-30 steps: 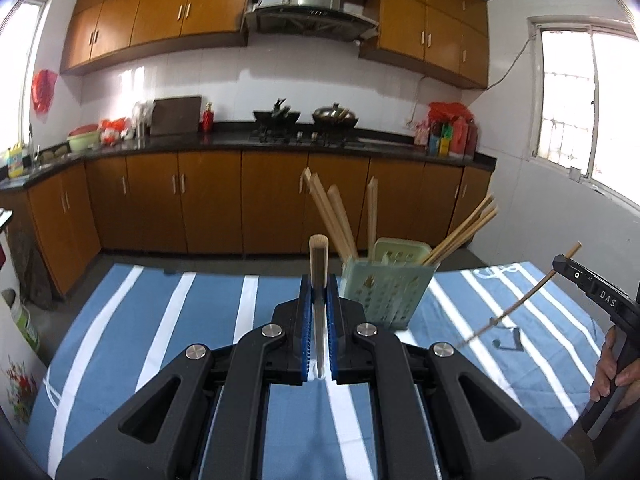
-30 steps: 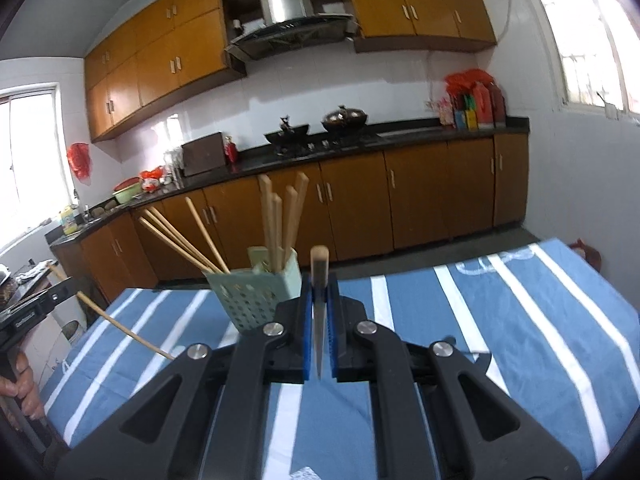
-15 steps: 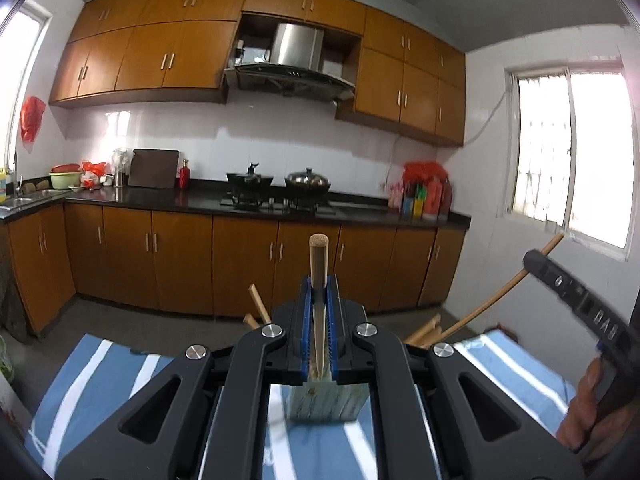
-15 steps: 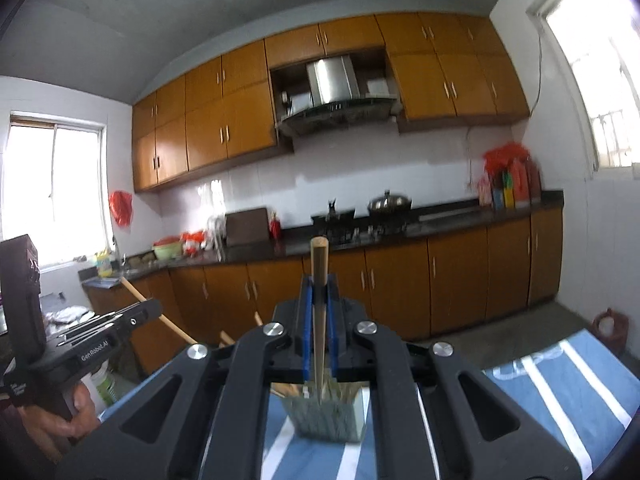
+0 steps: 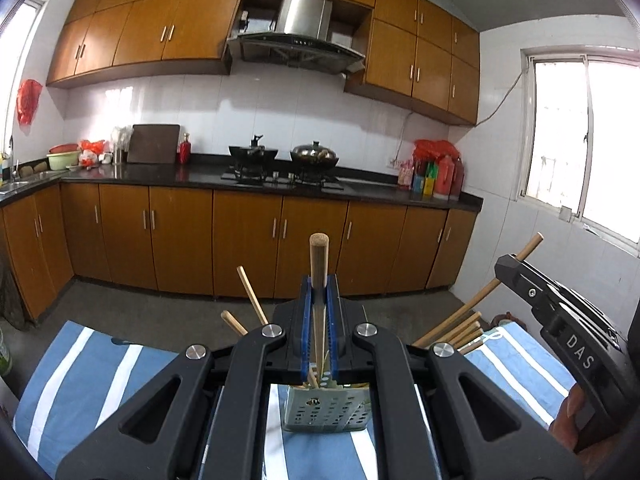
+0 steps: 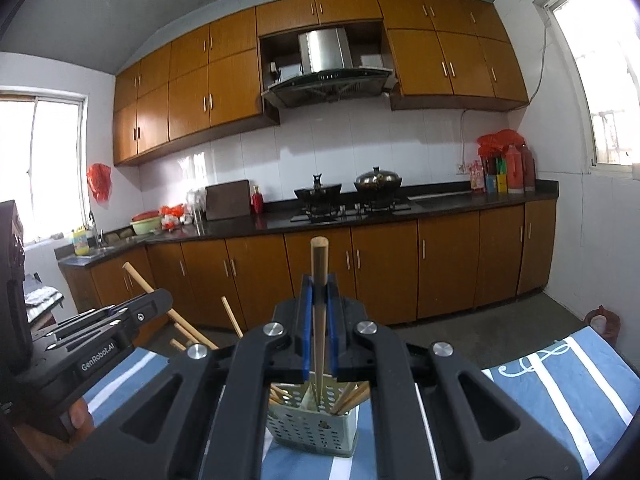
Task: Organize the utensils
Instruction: 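Lower both chopsticks into the holder and open both grippers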
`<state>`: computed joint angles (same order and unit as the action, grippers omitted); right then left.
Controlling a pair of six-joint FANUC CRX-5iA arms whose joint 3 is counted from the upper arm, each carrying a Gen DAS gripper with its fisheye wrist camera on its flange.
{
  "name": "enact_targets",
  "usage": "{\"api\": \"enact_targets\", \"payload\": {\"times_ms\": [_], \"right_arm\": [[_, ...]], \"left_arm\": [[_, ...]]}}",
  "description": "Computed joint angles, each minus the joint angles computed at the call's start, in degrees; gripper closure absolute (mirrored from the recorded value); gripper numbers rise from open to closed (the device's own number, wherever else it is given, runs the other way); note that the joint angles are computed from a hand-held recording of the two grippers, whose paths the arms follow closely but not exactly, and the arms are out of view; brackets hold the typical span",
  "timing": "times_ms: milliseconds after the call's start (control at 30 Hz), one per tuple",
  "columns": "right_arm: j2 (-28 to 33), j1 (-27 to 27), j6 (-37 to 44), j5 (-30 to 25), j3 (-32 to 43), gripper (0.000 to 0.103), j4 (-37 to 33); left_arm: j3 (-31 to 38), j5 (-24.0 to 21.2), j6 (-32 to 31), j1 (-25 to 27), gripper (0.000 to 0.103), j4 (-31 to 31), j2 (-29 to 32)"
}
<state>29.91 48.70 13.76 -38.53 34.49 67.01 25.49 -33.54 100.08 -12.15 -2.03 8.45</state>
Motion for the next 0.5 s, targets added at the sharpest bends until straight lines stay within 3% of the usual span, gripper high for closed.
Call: {"api": "enact_targets", "payload": {"times_ms": [100, 200, 233, 300, 500], "right_arm": [[1.1, 0.2, 2.1, -0.7, 1.7, 0.095, -2.3], [3.3, 0.7, 8.1, -3.2, 6.9, 0.094, -9.4], [2.8, 0.6, 6.7, -2.7, 5.5, 0.092, -8.6], [2.0, 0.6, 4.5, -2.2, 3.8, 0.078, -6.4], [-0.1, 0.6, 1.0, -0.9, 0.1, 0.078, -2.1]], "left_arm": [[-0.3, -0.4, -1.4, 0.3, 0.096, 1.6, 0.3], [-0.3, -1.2, -2.8, 0.7, 0.096, 4.1, 0.7], [-0.8, -0.9, -3.3, 1.0, 0.095, 5.2, 0.5], [-1.2, -0.7, -4.1, 1.2, 0.095, 6.2, 0.2], [-2.5, 0.4, -3.8, 1.4, 0.091, 6.7, -1.0]]}}
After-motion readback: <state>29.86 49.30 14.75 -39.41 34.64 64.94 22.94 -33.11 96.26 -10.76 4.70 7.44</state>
